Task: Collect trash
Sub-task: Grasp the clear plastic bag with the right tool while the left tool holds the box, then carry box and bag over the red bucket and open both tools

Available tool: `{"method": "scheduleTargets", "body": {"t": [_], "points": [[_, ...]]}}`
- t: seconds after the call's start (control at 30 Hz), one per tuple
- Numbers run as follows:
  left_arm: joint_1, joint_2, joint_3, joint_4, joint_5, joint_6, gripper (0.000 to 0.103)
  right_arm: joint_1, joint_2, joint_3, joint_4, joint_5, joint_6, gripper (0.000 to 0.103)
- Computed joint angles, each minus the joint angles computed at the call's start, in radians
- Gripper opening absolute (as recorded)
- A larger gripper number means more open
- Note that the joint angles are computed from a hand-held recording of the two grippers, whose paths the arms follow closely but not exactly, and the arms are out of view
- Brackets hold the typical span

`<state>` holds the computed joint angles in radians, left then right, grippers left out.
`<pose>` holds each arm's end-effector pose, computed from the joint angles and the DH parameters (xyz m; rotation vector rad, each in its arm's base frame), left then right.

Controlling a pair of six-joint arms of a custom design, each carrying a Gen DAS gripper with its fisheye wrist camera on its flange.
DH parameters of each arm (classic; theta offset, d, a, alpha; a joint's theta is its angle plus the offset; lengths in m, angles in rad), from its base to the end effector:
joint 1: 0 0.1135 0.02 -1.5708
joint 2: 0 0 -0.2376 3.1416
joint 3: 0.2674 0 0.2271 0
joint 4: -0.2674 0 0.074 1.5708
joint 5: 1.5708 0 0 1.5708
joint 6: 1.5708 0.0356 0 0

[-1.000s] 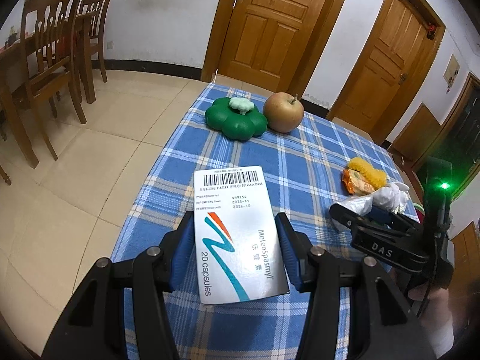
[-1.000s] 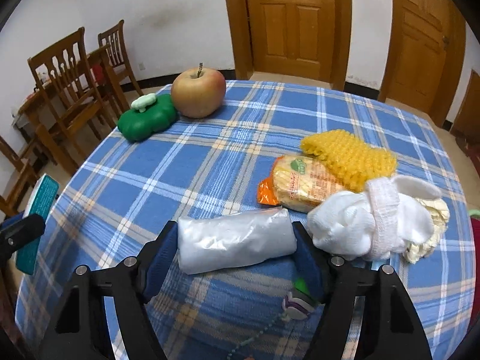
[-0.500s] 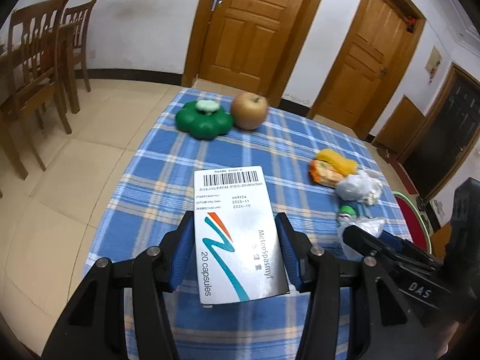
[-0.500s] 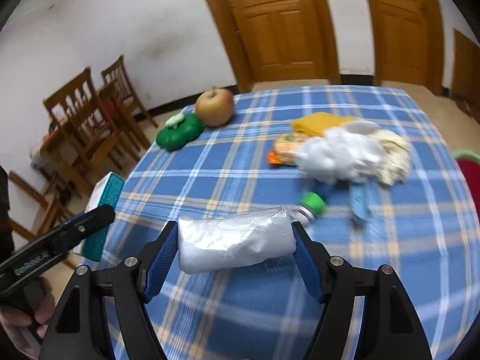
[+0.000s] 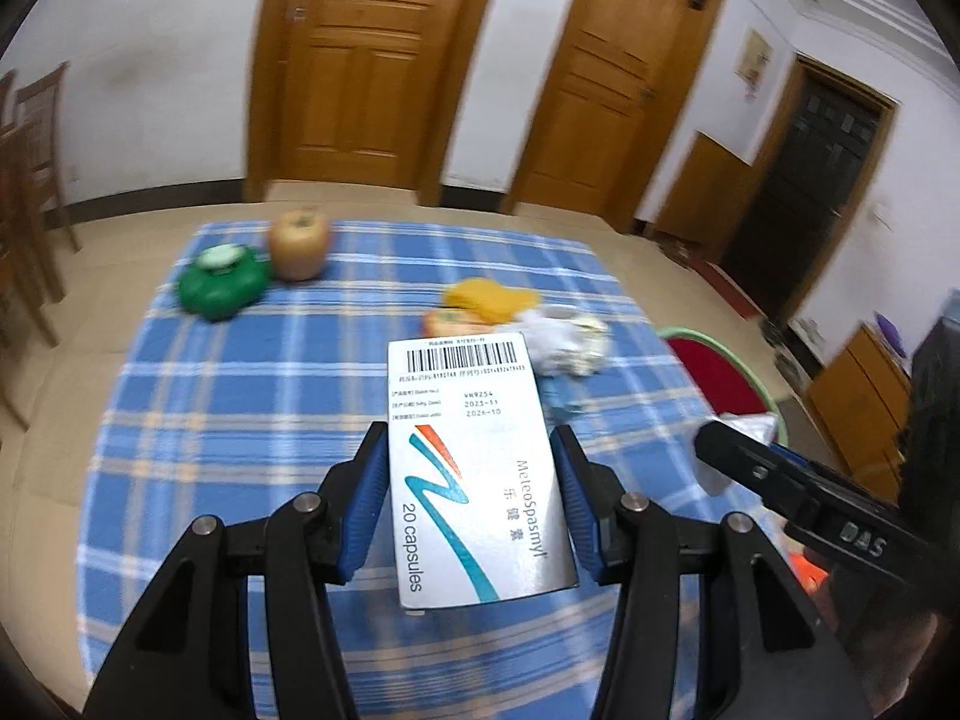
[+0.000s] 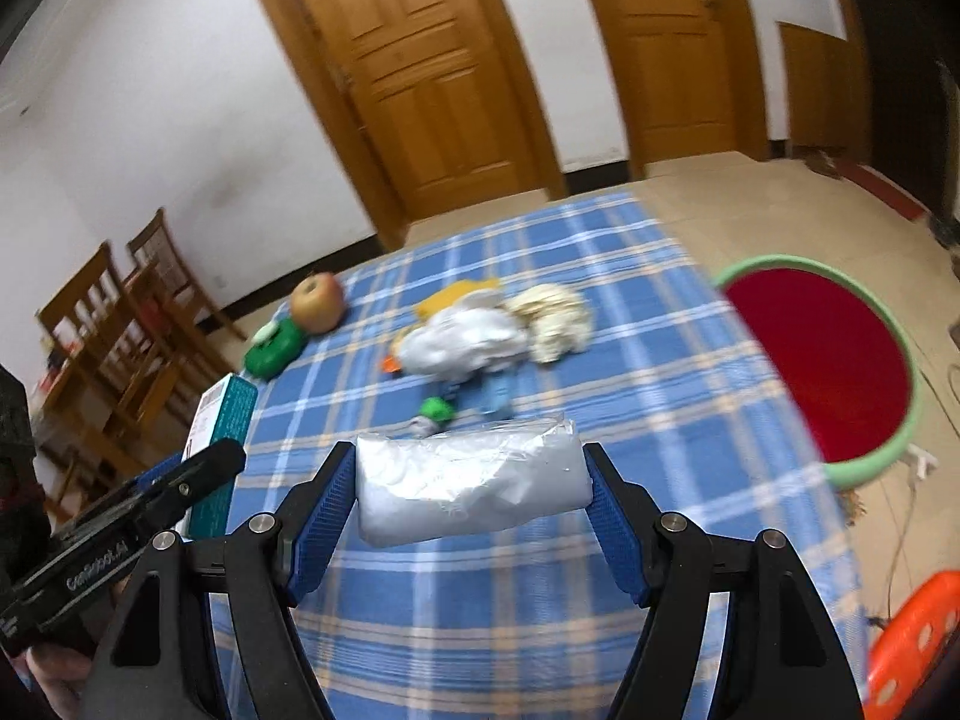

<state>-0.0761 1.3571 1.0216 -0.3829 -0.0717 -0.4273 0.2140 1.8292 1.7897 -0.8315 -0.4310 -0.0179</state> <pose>0.2780 -0.0186 0.2582 -0.4374 2.2514 -0.1797 0.3588 0.0932 0.3132 -0.4719 2.3810 0.6135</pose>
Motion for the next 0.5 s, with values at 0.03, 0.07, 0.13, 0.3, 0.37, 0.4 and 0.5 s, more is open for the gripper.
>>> {"method": "scheduleTargets", "body": {"t": [0.03,0.07,0.13,0.3,0.37,0.4,0.5], "points": [[-0.013,0.021,0.026,-0.002,0.018,0.004,0.054,-0.016,0.001,0.006,-0.005,0.003,0.005,0.075],[-0.025,0.042,0.052,-0.004,0.028,0.006,0.054,-0.031,0.007,0.019,-0.012,0.006,0.006,0.075],[-0.056,0.097,0.115,-0.007,0.035,0.018,0.054,-0.060,0.014,0.034,-0.019,0.013,0.001,0.075],[-0.122,0.238,0.269,-0.024,0.028,0.034,0.054,-0.161,0.075,0.118,-0.025,0.000,0.022,0.075],[-0.145,0.313,0.348,-0.035,0.033,0.034,0.054,-0.198,0.099,0.146,-0.024,-0.006,0.030,0.075],[-0.156,0.350,0.388,-0.044,0.032,0.035,0.054,-0.215,0.113,0.162,-0.022,-0.003,0.030,0.075],[-0.183,0.490,0.539,-0.084,0.054,0.038,0.054,-0.266,0.168,0.227,-0.033,-0.004,0.019,0.076]]}}
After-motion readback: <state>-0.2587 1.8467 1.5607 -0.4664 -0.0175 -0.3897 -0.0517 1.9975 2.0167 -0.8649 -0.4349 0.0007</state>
